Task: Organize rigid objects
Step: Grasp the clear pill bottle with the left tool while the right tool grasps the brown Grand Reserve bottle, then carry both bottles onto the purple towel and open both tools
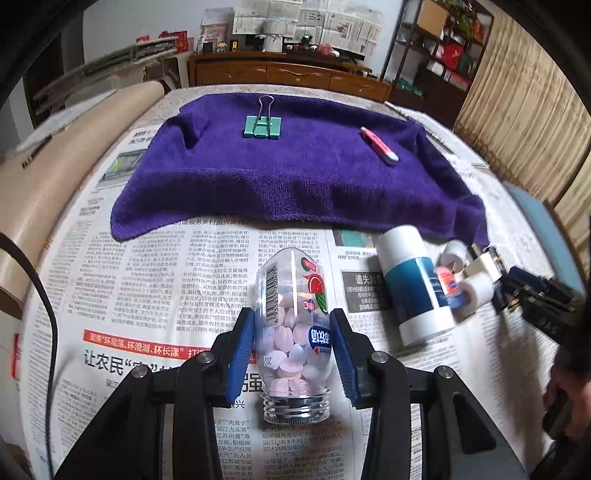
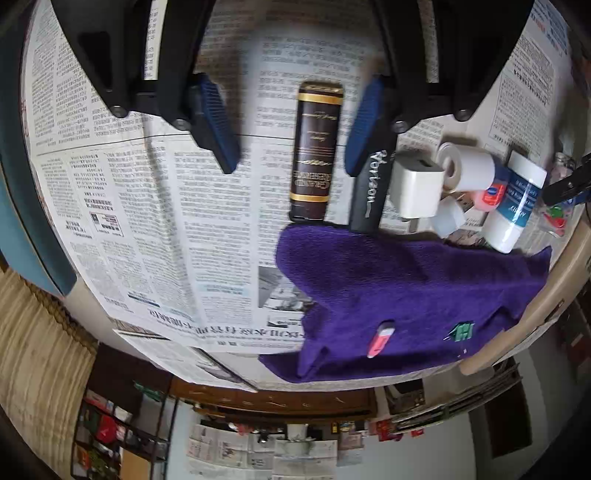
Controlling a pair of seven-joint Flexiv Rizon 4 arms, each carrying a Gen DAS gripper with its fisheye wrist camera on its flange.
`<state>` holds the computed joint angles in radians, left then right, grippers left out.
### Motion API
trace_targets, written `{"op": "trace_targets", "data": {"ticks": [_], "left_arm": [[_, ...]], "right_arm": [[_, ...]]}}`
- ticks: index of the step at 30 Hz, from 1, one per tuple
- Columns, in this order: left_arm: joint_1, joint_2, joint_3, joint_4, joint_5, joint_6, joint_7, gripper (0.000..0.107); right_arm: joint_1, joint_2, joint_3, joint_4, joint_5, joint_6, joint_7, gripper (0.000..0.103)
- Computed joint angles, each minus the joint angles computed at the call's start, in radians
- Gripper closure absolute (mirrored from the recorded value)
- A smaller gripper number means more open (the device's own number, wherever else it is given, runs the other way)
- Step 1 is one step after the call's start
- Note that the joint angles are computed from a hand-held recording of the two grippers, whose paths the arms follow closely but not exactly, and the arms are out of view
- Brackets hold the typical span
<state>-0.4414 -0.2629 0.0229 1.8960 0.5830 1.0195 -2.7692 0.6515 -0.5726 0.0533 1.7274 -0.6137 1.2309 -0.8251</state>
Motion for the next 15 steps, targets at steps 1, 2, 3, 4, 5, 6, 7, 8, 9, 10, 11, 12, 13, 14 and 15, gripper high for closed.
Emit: {"op": "trace_targets", "data": {"ticks": [1,2,3,4,5,6,7,8,9,10,11,12,13,14,15], "left_arm": [[-0.008,-0.004,-0.002,-0.016,0.008,-0.034,0.006,0.067],[-0.017,-0.009,-0.003,-0.031,0.019,-0.063,0.005,0.067],[-0.027,-0.017,-0.004,-0.051,0.034,-0.099,0.005,0.067],[-0.041,-0.026,-0.005,-0.074,0.056,-0.139,0.005,0.067],[-0.050,-0.028,-0.003,-0.081,0.076,-0.150,-0.016,0.067],[-0.048,-0.025,-0.002,-0.071,0.080,-0.126,-0.041,0.068],[-0.043,-0.021,0.002,-0.056,0.091,-0.086,-0.064,0.068],[-0.036,-0.017,0.003,-0.044,0.093,-0.057,-0.072,0.068],[-0.030,-0.014,0.003,-0.032,0.091,-0.031,-0.077,0.068],[-0.020,-0.009,0.005,-0.015,0.084,0.004,-0.084,0.068],[-0.018,-0.005,0.005,-0.009,0.080,0.012,-0.084,0.068],[-0.020,-0.001,0.007,-0.008,0.081,0.004,-0.084,0.068],[-0.023,0.006,0.009,-0.005,0.089,0.005,-0.094,0.068],[-0.018,0.010,0.007,0.001,0.084,0.012,-0.089,0.068],[-0.014,0.015,0.005,0.005,0.081,0.016,-0.086,0.068]], "right_arm": [[0.000,0.000,0.003,0.000,0.000,0.001,-0.004,0.058],[0.002,0.000,0.004,-0.001,-0.001,0.000,-0.007,0.060],[0.003,0.000,0.006,-0.002,-0.001,-0.002,-0.011,0.063],[0.001,-0.001,0.010,-0.003,0.003,-0.001,-0.017,0.065],[-0.001,-0.001,0.014,-0.005,0.008,-0.001,-0.022,0.069],[-0.006,-0.002,0.022,-0.006,0.016,0.001,-0.032,0.072],[-0.011,-0.003,0.031,-0.007,0.027,0.006,-0.043,0.079],[-0.011,-0.002,0.032,-0.005,0.032,0.009,-0.045,0.079],[-0.013,0.000,0.033,-0.001,0.040,0.019,-0.044,0.079],[-0.021,0.000,0.043,0.001,0.055,0.029,-0.052,0.079],[-0.032,-0.001,0.056,-0.001,0.075,0.032,-0.064,0.079],[-0.048,-0.001,0.077,-0.005,0.107,0.031,-0.077,0.079],[-0.058,-0.001,0.090,-0.008,0.130,0.033,-0.088,0.079],[-0.056,0.004,0.086,-0.002,0.140,0.042,-0.087,0.079],[-0.052,0.005,0.080,-0.002,0.143,0.046,-0.088,0.079]]}}
